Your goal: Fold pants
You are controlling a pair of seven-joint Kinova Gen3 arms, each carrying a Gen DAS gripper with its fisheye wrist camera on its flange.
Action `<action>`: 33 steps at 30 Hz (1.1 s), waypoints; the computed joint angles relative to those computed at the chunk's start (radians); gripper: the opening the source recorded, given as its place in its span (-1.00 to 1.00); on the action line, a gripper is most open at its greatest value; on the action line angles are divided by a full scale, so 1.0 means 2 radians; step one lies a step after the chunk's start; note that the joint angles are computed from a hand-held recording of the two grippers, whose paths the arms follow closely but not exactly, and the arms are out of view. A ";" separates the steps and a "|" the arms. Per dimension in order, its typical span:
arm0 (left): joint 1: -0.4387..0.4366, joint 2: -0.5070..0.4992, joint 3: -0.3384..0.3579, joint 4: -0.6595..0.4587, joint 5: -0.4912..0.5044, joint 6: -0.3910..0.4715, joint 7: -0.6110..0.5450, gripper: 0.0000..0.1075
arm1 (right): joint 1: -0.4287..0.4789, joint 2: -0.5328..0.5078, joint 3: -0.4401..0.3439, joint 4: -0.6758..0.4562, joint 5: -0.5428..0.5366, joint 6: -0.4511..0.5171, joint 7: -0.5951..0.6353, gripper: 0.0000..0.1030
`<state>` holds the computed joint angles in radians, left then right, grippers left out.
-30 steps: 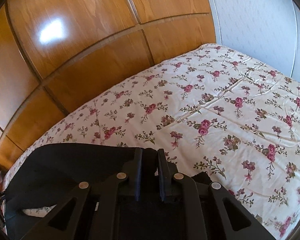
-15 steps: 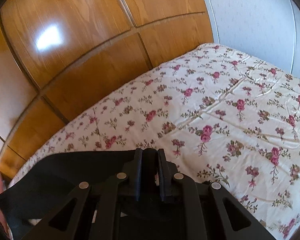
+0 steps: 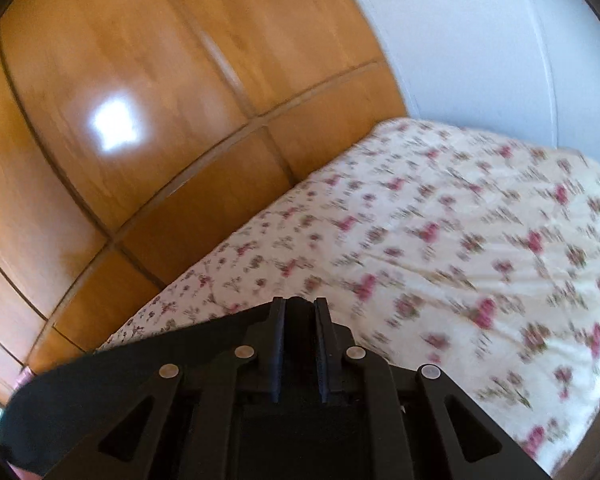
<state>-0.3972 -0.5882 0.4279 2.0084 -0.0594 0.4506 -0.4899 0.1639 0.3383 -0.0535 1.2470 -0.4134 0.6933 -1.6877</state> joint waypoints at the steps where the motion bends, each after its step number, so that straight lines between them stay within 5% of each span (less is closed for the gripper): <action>1: -0.001 -0.014 0.002 0.014 0.007 0.001 0.007 -0.87 | 0.010 -0.005 -0.002 0.017 -0.020 -0.005 0.013 -0.74; 5: 0.016 -0.050 0.014 0.073 0.025 0.008 0.064 -0.87 | 0.025 -0.023 0.018 0.084 -0.102 -0.012 0.068 -0.74; 11: -0.033 -0.120 0.062 0.144 0.099 -0.029 0.143 -0.77 | 0.143 -0.041 -0.079 0.181 -0.224 -0.050 0.133 -0.59; 13: -0.043 -0.128 0.069 0.142 0.114 -0.013 0.147 -0.69 | 0.147 -0.049 -0.074 0.195 -0.254 -0.049 0.159 -0.42; 16: -0.042 -0.149 0.060 0.128 0.131 0.019 0.131 -0.55 | 0.099 -0.069 -0.012 0.202 -0.249 -0.030 0.149 -0.39; 20: -0.041 -0.199 0.055 0.109 0.096 0.100 0.198 -0.40 | 0.046 -0.107 0.047 0.236 -0.251 -0.043 0.122 -0.02; 24: -0.054 -0.245 0.053 0.095 0.111 0.160 0.256 -0.39 | 0.090 -0.112 0.010 0.247 -0.331 -0.029 0.163 0.04; 27: -0.034 -0.201 0.068 0.074 0.110 0.130 0.224 -0.39 | 0.092 -0.096 -0.006 0.222 -0.344 0.003 0.176 0.04; 29: -0.022 -0.154 0.085 0.054 0.113 0.101 0.184 -0.39 | 0.052 -0.086 0.020 0.200 -0.313 0.014 0.145 0.04; 33: -0.055 -0.086 0.133 0.000 0.118 0.139 0.176 -0.39 | -0.005 -0.057 0.060 0.175 -0.278 0.014 0.071 0.03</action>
